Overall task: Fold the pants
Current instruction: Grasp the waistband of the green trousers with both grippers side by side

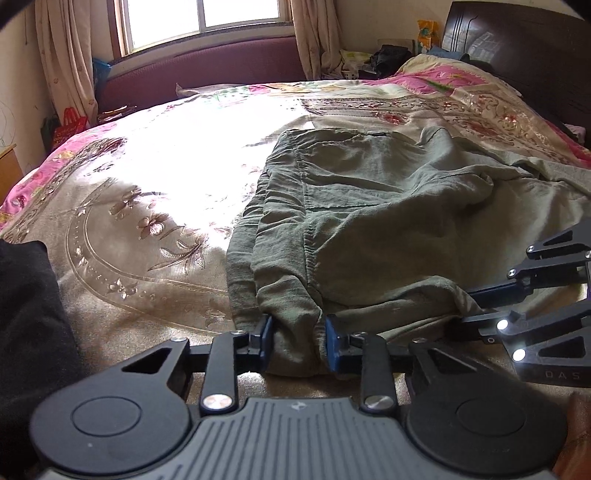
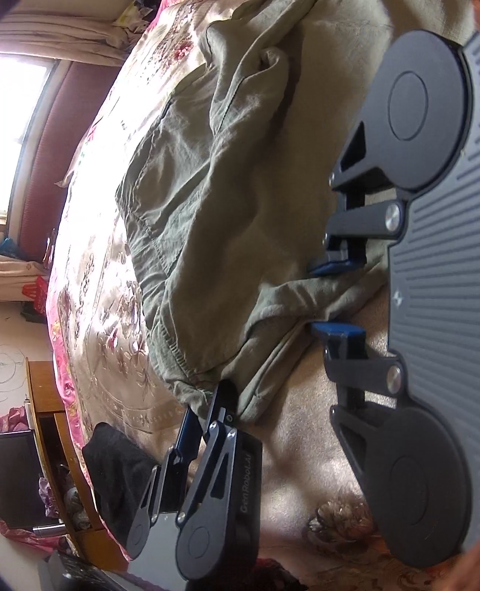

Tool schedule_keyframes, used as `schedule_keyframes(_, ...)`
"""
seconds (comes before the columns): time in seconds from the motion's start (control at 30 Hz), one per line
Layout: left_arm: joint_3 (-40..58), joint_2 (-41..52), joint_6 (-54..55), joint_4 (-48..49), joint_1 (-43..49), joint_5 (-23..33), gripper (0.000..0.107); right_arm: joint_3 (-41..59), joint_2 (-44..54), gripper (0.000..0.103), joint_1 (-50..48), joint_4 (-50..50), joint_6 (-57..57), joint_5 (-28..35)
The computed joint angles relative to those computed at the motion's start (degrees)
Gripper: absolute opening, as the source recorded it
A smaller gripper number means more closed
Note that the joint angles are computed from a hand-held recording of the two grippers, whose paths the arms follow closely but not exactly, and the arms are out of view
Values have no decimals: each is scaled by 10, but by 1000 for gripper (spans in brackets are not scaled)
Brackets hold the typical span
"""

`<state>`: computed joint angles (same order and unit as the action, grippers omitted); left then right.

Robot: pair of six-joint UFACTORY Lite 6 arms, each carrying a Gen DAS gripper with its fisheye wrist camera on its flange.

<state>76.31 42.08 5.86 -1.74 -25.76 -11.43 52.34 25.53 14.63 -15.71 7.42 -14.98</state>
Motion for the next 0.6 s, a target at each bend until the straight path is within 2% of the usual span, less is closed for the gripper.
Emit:
schedule_keyframes(0.07,-30,-22,5,-1,6,-7,40,-11,-11,17,15,-9,17,0)
schedule_keyframes(0.13,-66,-48,104,-93,4,-15,39,-23,-24,13,32,-41,56,-5)
schedule_keyframes(0.2,-102,-76,161,-150,9,-20,38,-26,-31,12,49,-89,116,-5)
schedule_keyframes(0.3,-163,-127,169,-160,32,-20,38,-29,-38,13,74,-162,205,-14)
schedule_keyframes(0.37,-207,-161,213,-200,39,-32,39,-27,-38,15,84,-213,263,-23)
schedule_keyframes(0.47,-247,-201,239,-226,39,-43,44,-44,-60,24,83,-213,280,-26)
schedule_keyframes(0.53,-255,-216,297,-283,22,-53,45,-74,-97,25,60,-251,324,-36)
schedule_keyframes(0.6,-252,-226,375,-354,-5,-72,45,-119,-154,28,28,-251,322,-34)
